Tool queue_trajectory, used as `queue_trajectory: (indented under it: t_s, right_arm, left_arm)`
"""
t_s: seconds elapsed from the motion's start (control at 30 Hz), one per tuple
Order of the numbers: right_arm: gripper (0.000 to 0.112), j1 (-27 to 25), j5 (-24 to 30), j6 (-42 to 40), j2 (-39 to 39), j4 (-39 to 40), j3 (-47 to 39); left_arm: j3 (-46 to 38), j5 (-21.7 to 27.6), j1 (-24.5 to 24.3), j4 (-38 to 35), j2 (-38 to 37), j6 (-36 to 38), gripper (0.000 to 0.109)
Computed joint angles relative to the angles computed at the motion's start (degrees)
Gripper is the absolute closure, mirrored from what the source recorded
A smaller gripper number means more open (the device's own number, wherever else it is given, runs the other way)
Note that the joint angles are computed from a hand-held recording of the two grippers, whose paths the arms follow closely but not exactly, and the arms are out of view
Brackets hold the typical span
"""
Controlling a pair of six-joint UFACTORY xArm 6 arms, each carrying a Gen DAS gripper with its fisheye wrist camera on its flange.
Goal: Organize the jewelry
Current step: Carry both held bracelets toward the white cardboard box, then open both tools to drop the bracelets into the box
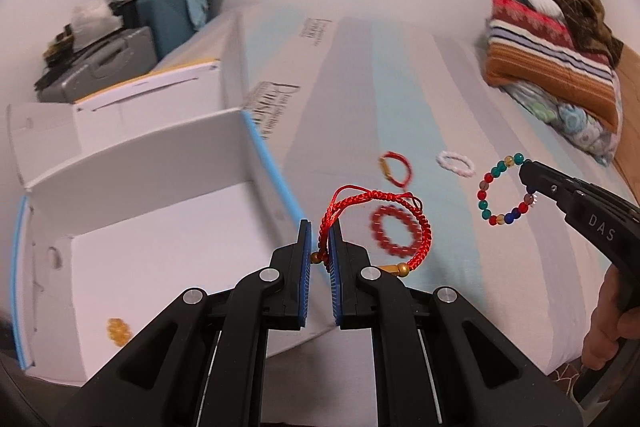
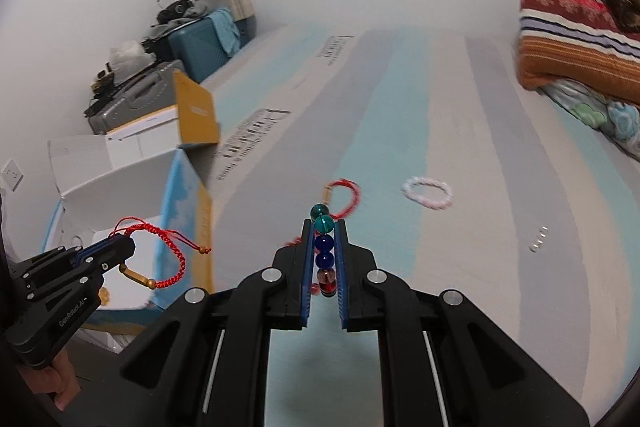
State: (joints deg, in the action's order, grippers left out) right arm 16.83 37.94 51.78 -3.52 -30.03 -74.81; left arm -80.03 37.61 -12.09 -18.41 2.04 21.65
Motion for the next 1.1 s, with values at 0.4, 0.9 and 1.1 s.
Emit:
queue_trajectory:
  t_s: [0.4,0.9,1.1]
  right_arm:
    - [0.103,6.4,3.9,-2.49,12.17,0.58,-17.1]
    - [0.103,11.97,7.51,-11.55,31.51,8.31,-40.94]
    - [0.103,12.91,10.37,-14.14,37.91,10.91,-48.36]
  left_arm:
    - [-2.31,2.26,8.28,-0.82,0.81,1.65,0.101]
    - [-4.8,4.27,17.02,-0.03,3.8,2.24,0.101]
    - [-6.09,5.2,18.92,2.02,6.69,0.76,0.101]
